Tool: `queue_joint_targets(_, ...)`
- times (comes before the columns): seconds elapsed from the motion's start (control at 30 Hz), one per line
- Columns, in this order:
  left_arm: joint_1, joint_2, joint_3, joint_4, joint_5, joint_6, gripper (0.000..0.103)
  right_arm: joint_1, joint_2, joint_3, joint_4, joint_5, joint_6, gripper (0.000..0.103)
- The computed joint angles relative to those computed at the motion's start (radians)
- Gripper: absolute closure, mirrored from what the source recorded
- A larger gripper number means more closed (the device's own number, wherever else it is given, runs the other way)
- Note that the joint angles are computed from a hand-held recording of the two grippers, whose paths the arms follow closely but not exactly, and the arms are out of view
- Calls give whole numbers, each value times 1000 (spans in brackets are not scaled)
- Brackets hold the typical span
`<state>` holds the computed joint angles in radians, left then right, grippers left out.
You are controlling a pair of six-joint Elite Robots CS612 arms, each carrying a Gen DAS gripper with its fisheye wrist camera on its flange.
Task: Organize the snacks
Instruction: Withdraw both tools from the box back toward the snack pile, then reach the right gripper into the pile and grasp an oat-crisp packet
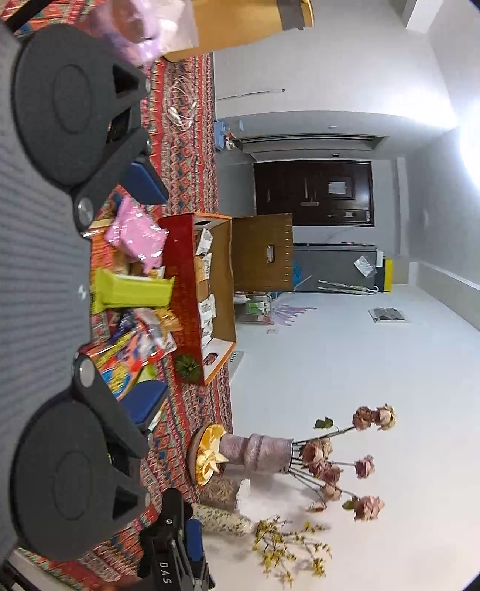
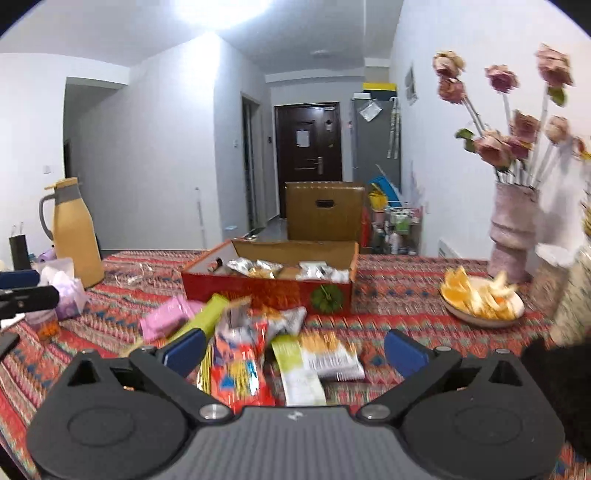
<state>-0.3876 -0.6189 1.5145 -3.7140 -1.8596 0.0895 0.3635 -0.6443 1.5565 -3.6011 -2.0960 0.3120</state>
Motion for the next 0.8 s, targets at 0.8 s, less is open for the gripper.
queue_joint_targets(0.8, -12, 14, 110, 125, 124, -22, 0, 73, 73, 61, 67, -83, 135, 0)
